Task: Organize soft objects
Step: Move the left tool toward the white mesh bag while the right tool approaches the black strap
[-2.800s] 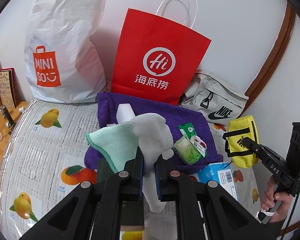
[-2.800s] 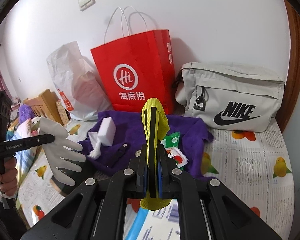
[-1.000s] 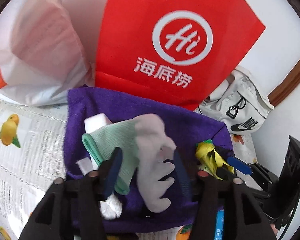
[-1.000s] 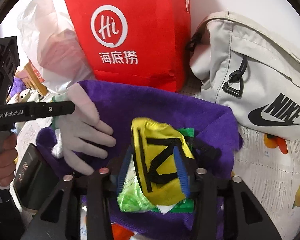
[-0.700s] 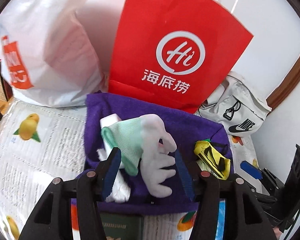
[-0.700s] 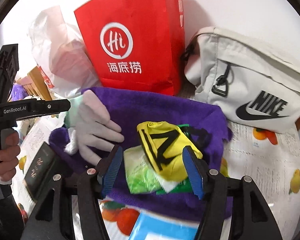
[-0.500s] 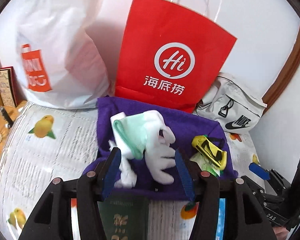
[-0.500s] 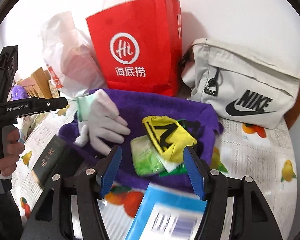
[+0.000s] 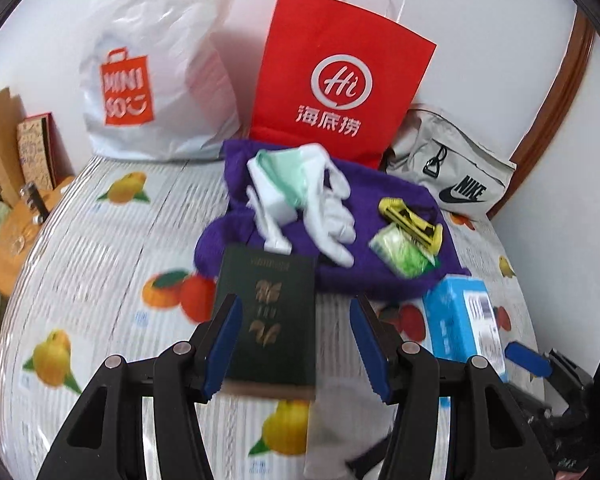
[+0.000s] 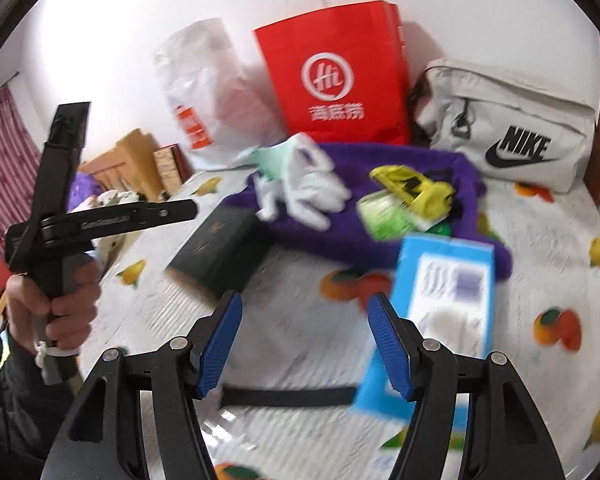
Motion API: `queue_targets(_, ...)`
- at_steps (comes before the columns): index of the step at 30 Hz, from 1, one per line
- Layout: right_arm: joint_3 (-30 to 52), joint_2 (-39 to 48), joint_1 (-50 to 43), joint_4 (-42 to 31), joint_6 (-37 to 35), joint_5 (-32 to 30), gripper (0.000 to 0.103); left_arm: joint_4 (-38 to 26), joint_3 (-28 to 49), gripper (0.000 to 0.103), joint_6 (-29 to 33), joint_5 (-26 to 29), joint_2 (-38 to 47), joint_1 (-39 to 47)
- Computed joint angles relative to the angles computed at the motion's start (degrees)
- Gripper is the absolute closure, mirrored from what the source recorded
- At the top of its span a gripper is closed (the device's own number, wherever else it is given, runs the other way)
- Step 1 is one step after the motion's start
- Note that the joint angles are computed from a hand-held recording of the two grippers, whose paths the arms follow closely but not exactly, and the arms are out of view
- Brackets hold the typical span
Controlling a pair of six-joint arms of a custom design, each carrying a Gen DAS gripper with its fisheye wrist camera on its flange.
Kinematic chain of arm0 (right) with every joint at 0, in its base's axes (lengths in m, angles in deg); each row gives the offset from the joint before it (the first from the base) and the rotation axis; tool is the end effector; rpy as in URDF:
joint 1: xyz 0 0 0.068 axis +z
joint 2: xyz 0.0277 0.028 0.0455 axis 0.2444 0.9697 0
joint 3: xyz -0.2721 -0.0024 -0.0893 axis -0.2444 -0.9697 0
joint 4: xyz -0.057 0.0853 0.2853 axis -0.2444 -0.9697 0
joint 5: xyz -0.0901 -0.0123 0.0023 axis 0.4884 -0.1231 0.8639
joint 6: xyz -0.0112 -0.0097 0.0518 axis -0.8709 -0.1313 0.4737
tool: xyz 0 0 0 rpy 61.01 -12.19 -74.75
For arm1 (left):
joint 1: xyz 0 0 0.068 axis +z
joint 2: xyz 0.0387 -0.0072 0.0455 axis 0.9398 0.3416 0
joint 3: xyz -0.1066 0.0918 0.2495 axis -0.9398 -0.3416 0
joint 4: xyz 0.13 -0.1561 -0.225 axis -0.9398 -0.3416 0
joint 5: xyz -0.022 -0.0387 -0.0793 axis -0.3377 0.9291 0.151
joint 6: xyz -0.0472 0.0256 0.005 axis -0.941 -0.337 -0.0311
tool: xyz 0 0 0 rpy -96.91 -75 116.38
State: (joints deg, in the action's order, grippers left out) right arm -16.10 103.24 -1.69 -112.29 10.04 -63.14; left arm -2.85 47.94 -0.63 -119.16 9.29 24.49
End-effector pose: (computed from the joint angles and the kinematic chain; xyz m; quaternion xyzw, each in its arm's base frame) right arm 0.2890 -0.0568 0.2178 -0.3344 0.8653 0.2618 0.2664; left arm 0.2069 -0.1846 0.2301 -0.2363 0.9087 -0.0439 0.3413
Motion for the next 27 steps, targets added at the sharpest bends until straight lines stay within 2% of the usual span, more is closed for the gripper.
queue_targets(5, -8.1, -4.7, -0.4, 0.5, -3.3, 2.6, 0.038, -2.4, -3.6, 0.049, -6.8, -2.0, -2.0, -5.4)
queue_targets(9, -13.3, -7.0, 1.4, 4.9, -1.4, 5.8, 0.039, -3.1, -7.5, 0.049, -12.2, -2.3, -3.7, -9.1)
queue_targets(14, -15.9, -7.2, 0.3, 6.8, -0.9, 7.6, 0.039, 0.4, -11.5, 0.049, -15.3, -0.3, -2.7, -12.2)
queue_targets(19, -15.3, -5.2, -5.0, 5.8, -4.6, 7.9, 0.039, 10.9, -13.1, 0.049, -12.4, 4.2, 2.2, -11.9)
queue_targets(23, -13.5, -2.3, -10.6, 4.2, -8.5, 7.6, 0.039, 15.9, -10.4, 0.049, -9.3, 7.0, 8.6, -10.8)
queue_targets(25, -12.5, -0.8, -12.6, 3.3, -10.0, 7.4, 0.039, 17.0, -8.0, 0.036, -7.7, 7.0, 12.3, -10.8)
queue_targets(27, -11.8, 0.9, -14.3, 3.0, -11.3, 7.6, 0.039, 16.8, -5.5, 0.032, -6.3, 6.6, 15.1, -11.0)
